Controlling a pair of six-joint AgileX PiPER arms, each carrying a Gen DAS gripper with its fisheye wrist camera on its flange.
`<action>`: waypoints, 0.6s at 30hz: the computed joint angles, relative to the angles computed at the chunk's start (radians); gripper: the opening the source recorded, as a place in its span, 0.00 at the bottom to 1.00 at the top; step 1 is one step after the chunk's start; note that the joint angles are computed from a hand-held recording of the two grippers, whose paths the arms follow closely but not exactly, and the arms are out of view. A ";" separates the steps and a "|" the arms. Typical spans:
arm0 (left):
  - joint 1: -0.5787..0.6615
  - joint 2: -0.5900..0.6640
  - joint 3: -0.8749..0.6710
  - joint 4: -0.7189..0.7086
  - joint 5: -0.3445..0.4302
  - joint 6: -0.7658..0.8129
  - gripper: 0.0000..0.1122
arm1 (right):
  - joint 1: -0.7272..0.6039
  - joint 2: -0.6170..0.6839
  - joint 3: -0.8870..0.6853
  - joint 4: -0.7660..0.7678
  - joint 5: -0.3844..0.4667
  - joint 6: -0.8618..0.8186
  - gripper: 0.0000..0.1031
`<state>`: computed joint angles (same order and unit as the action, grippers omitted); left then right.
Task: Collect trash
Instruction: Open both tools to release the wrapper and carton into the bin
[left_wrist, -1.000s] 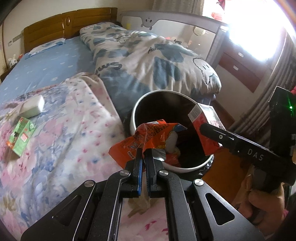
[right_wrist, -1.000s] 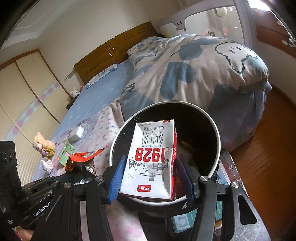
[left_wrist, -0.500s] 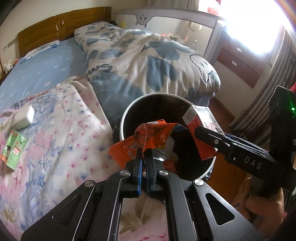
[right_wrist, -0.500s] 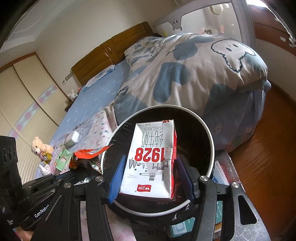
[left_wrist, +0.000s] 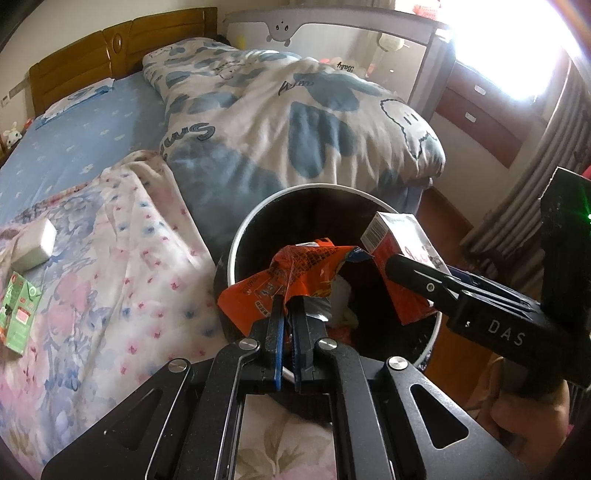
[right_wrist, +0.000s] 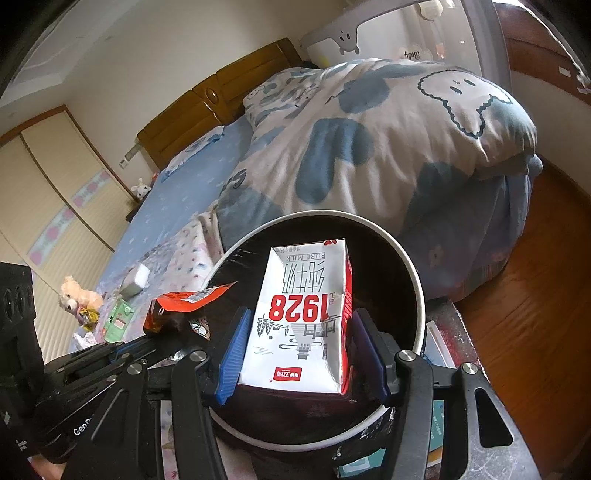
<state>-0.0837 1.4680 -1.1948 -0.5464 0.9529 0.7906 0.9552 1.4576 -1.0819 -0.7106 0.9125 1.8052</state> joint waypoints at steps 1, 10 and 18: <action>-0.002 0.009 -0.010 0.004 0.008 -0.008 0.07 | -0.003 -0.001 0.003 0.002 -0.004 0.000 0.55; 0.053 -0.018 0.028 -0.037 0.012 0.048 0.41 | 0.000 -0.033 0.041 -0.040 -0.004 0.096 0.62; 0.233 -0.045 0.101 -0.087 0.063 0.156 0.42 | 0.055 0.028 -0.038 -0.051 0.022 0.109 0.77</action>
